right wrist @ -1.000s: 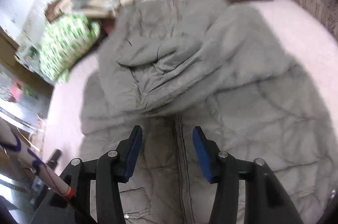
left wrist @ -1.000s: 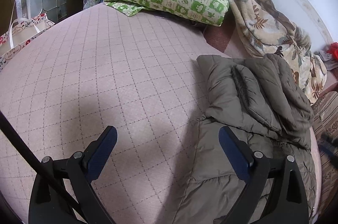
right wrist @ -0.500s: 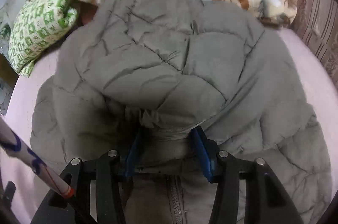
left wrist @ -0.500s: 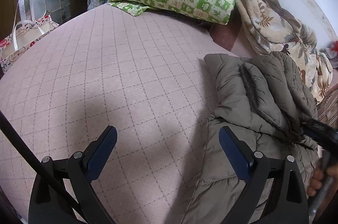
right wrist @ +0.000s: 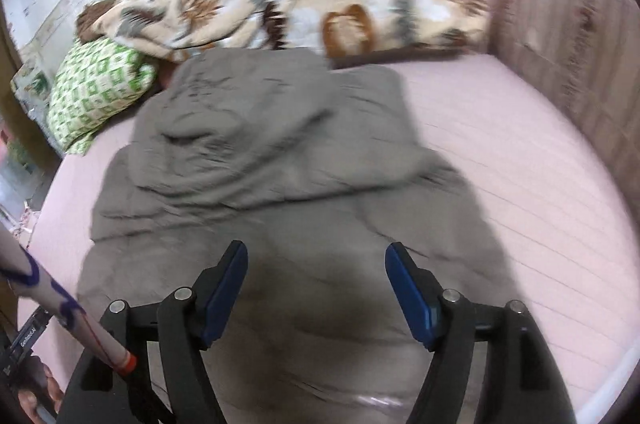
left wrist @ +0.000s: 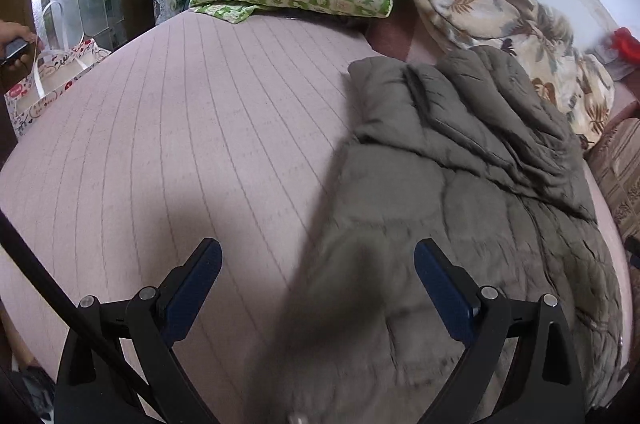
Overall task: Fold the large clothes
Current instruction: 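Slide the open right tool along the folded jacket edge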
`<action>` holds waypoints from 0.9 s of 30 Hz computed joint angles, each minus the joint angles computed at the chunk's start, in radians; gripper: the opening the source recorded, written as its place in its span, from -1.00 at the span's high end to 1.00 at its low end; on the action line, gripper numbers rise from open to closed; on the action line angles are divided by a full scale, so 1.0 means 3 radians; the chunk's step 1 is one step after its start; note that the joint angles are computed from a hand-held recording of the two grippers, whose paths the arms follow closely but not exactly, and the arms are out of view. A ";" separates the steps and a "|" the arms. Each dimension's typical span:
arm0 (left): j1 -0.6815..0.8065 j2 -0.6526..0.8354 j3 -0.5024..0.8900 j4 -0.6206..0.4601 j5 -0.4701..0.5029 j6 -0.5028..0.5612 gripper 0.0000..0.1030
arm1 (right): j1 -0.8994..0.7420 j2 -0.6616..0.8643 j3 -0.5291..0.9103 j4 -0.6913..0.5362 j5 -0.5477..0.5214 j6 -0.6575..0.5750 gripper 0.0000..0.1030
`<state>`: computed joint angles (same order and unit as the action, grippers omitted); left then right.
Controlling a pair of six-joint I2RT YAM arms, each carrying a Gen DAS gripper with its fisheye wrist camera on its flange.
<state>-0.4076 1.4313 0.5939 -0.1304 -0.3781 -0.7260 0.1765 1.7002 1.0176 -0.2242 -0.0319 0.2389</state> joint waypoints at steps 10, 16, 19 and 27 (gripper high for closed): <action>-0.0104 -0.0678 -0.0454 -0.0381 -0.0043 -0.0513 -0.88 | -0.1159 -0.0518 -0.0802 0.0181 -0.0108 -0.0630 -0.62; -0.0030 -0.0679 -0.0629 -0.0223 0.0161 -0.0503 -0.87 | -0.1791 -0.0108 -0.0966 0.0466 -0.0663 -0.0554 -0.62; -0.0004 -0.0593 -0.0678 -0.0044 0.0296 -0.0414 -0.88 | -0.1974 0.0085 -0.1062 0.0642 -0.1044 -0.0474 -0.62; 0.0153 -0.0399 -0.0887 0.0515 0.0673 -0.0373 -0.87 | -0.1971 0.0159 -0.1052 0.0598 -0.1373 -0.0559 -0.66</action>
<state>-0.3618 1.3116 0.3279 0.0240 -0.1762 -0.8379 -0.4148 1.7479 0.7021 -0.0446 -0.4439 0.0714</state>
